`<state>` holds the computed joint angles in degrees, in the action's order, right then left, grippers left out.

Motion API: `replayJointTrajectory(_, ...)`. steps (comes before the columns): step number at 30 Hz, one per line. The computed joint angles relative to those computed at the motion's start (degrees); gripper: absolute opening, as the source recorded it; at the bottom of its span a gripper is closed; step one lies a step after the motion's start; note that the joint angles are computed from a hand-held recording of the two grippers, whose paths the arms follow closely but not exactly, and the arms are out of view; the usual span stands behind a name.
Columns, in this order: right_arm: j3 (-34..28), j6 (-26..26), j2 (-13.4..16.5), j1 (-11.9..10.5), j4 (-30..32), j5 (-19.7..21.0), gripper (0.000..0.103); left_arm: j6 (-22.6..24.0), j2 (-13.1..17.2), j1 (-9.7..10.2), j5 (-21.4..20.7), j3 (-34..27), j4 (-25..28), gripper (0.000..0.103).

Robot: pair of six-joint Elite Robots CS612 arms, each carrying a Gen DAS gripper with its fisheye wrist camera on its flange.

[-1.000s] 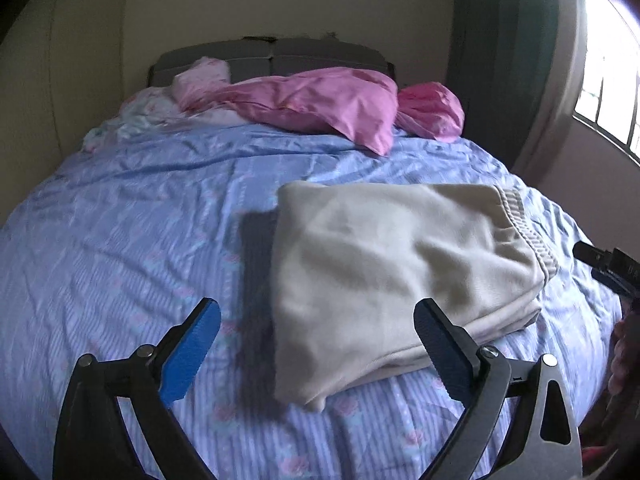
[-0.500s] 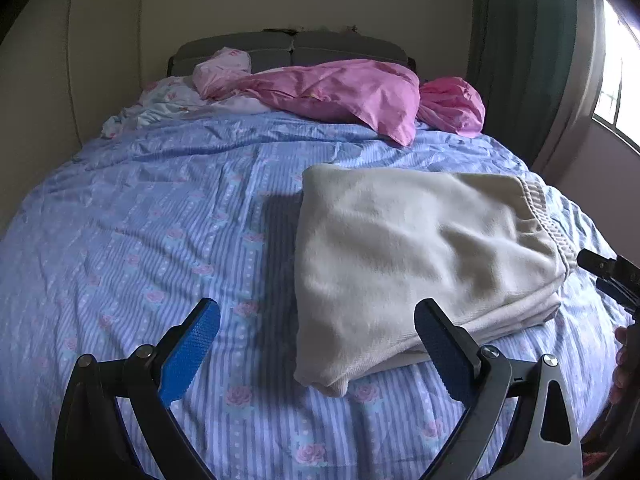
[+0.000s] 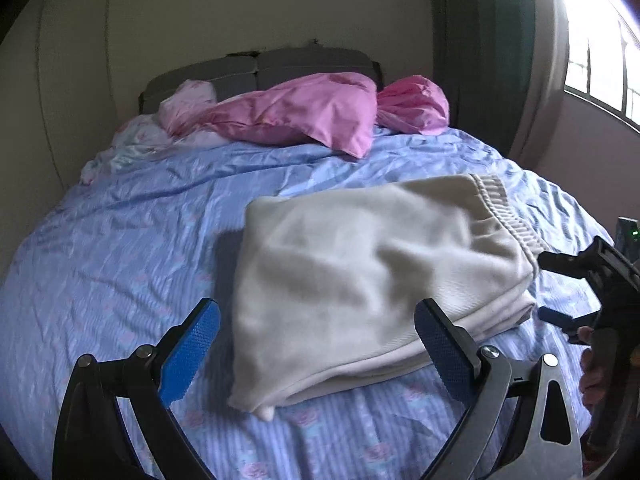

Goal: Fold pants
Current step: 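Open the right gripper and move it over the folded waistband, then grasp the waistband edge of the folded trousers with the right gripper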

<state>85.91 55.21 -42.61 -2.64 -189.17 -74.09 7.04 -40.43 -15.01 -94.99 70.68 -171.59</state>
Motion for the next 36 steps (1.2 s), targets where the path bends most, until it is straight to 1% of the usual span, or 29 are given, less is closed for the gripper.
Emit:
replayJointTrajectory(2,0.0,2.1,0.6,-0.3,-1.0,1.5,0.102,0.7,0.0,-0.23,0.6,0.1,0.2,0.099)
replayJointTrajectory(4,0.1,3.5,1.1,-0.4,-1.2,2.0,0.103,0.7,0.0,-0.27,0.9,0.0,0.5,0.099)
replayJointTrajectory(7,-0.4,3.8,1.9,-0.6,-0.9,4.1,0.103,0.7,0.1,-0.25,0.9,0.0,0.4,0.099)
replayJointTrajectory(9,-1.0,4.3,2.7,-0.7,-2.1,5.8,0.103,0.8,0.1,-0.21,0.9,-0.1,0.6,0.099)
replayJointTrajectory(12,-2.0,5.4,3.8,-0.8,-3.5,7.1,0.103,1.2,0.0,-0.31,1.4,0.2,0.5,0.099)
replayJointTrajectory(16,-2.9,8.7,5.1,-0.8,-7.2,6.5,0.103,1.8,0.0,-0.49,1.8,0.6,0.2,0.099)
replayJointTrajectory(19,-4.3,9.6,5.6,-1.2,-6.0,7.3,0.103,3.5,-0.3,-0.97,3.0,1.6,-0.5,0.099)
replayJointTrajectory(22,-5.5,10.0,5.9,-1.5,-3.6,7.4,0.103,4.7,-0.5,-1.22,3.1,2.1,-1.0,0.099)
replayJointTrajectory(24,-5.9,8.3,5.5,-1.4,-0.4,5.0,0.103,4.6,-0.6,-1.18,2.7,2.3,-1.0,0.099)
replayJointTrajectory(26,-6.5,2.8,5.0,-1.0,2.6,1.8,0.103,3.8,-0.5,-1.05,2.6,2.0,-0.8,0.099)
replayJointTrajectory(27,-6.8,1.5,5.0,-0.9,3.2,1.5,0.103,3.5,-0.5,-1.02,2.7,1.9,-0.5,0.099)
replayJointTrajectory(28,-6.8,1.7,5.1,-1.1,2.6,2.5,0.103,3.1,-0.4,-0.95,2.7,1.6,-0.2,0.099)
replayJointTrajectory(29,-7.4,2.3,5.7,-1.4,1.8,5.5,0.103,2.3,-0.3,-0.82,2.3,1.4,0.4,0.099)
replayJointTrajectory(30,-7.8,1.6,5.9,-1.4,3.1,6.8,0.103,1.5,-0.3,-0.67,1.8,1.1,1.0,0.099)
replayJointTrajectory(32,-8.2,0.6,6.1,-1.1,3.4,5.9,0.103,0.5,-0.2,-0.60,2.1,0.8,2.1,0.099)
replayJointTrajectory(34,-8.3,1.5,6.4,-1.1,2.8,5.9,0.103,0.8,-0.2,-0.70,2.8,0.8,1.9,0.099)
replayJointTrajectory(36,-8.5,2.2,6.5,-1.2,3.0,6.5,0.103,0.9,-0.2,-0.69,2.4,0.9,1.7,0.099)
